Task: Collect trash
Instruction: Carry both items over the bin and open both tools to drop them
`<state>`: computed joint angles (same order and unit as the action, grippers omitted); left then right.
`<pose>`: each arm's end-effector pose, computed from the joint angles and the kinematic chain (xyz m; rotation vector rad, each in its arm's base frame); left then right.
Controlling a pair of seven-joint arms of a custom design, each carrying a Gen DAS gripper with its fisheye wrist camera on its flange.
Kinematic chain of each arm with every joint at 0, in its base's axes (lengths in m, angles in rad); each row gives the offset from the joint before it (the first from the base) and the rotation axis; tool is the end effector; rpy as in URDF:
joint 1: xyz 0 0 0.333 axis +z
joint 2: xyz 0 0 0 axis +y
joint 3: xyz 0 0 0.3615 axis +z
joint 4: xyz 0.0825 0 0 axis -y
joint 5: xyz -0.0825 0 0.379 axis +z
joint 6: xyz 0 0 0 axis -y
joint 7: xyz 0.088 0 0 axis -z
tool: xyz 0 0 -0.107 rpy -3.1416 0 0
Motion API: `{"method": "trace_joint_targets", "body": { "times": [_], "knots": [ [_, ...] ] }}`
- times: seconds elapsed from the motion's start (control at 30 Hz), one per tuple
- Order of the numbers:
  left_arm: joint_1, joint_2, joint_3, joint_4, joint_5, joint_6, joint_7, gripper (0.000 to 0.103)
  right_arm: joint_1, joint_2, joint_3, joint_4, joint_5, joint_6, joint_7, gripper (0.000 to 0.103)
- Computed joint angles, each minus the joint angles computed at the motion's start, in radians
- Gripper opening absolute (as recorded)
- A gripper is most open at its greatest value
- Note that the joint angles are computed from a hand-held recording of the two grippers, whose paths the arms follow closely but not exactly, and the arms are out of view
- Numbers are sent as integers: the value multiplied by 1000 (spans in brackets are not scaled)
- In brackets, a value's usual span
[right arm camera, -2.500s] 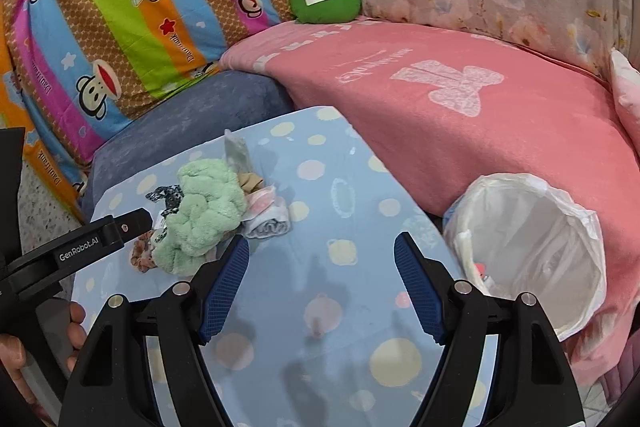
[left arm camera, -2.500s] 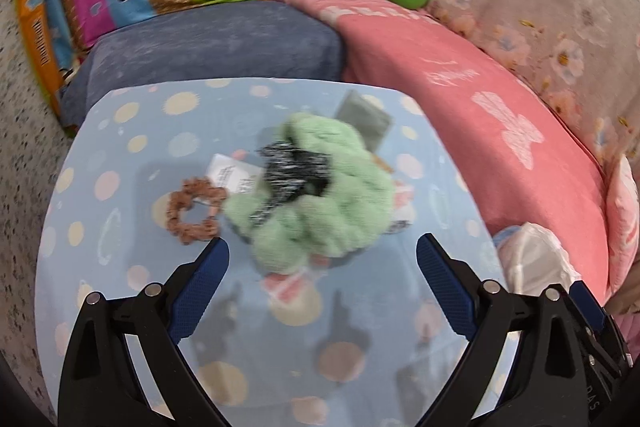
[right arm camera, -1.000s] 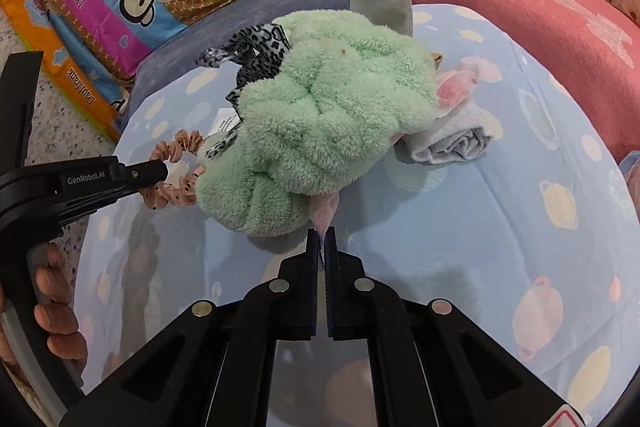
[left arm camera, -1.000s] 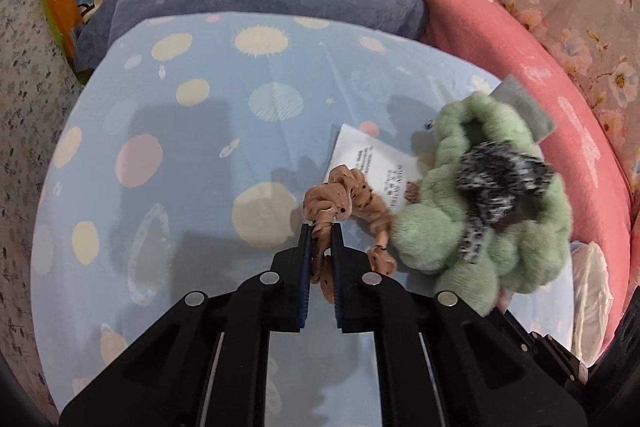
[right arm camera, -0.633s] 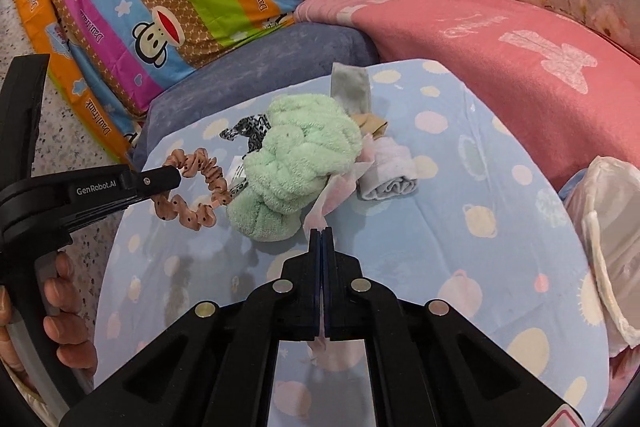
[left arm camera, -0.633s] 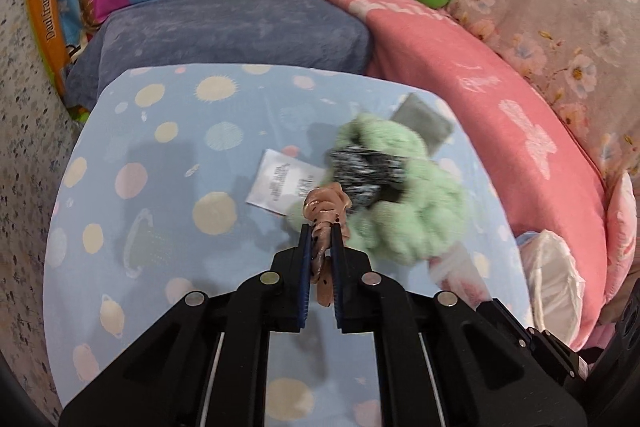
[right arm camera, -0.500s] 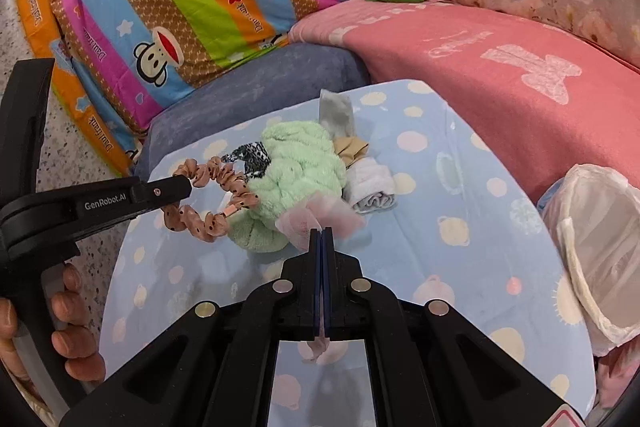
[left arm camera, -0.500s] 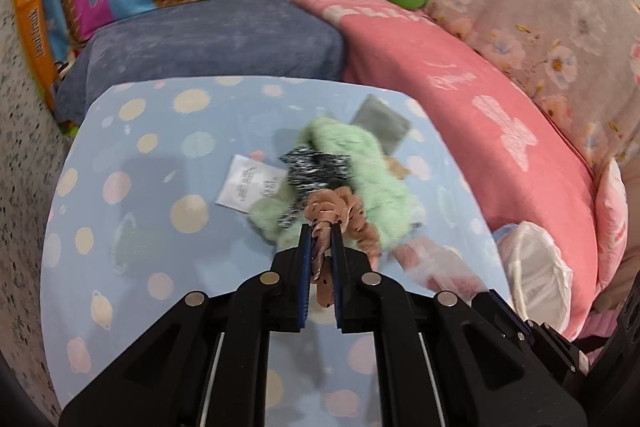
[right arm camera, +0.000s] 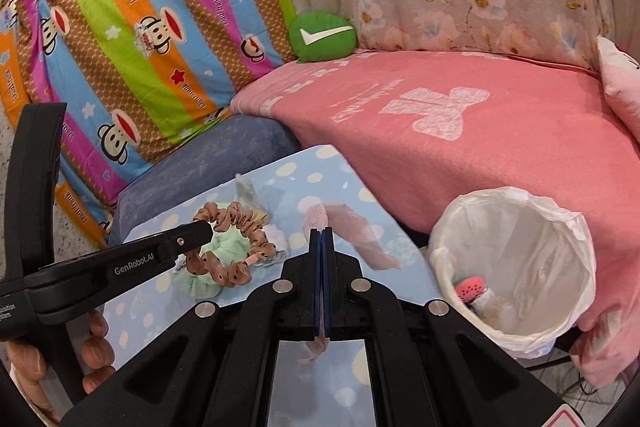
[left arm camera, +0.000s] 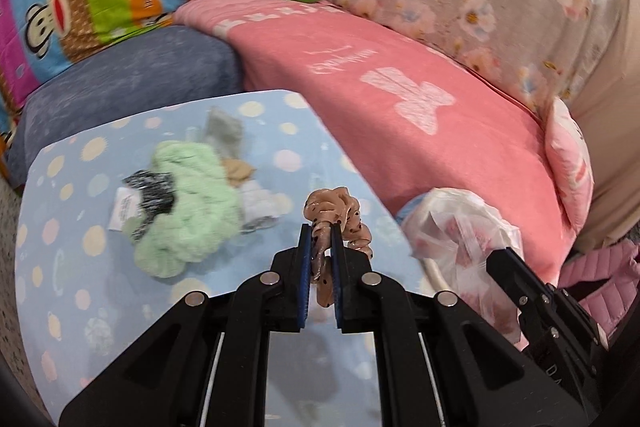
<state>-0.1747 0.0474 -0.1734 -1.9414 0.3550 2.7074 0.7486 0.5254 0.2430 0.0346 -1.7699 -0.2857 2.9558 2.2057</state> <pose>0.5748 -0.2191 0.5877 -2.0332 1.6449 -0.8878 0.5693 0.3759 0.5826 -1.7017 1.4286 -0.4152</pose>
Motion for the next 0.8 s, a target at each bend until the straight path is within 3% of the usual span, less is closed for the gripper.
{"method": "trace_joint_targets", "body": {
  "times": [0.2, 0.33, 0.53, 0.8],
  "knots": [
    [-65, 112, -22, 158, 1, -39, 47, 9, -24, -67, -71, -74, -93, 23, 104, 1],
    [-109, 189, -26, 264, -31, -61, 94, 9, -68, -99, -85, -114, -157, 31, 169, 1],
    [-167, 297, -32, 415, -89, -105, 181, 9, -137, -124, -81, -151, -214, 36, 238, 1],
    [-239, 434, -19, 609, -123, -167, 262, 12, -199, -119, -56, -169, -158, 30, 197, 1]
  ]
}}
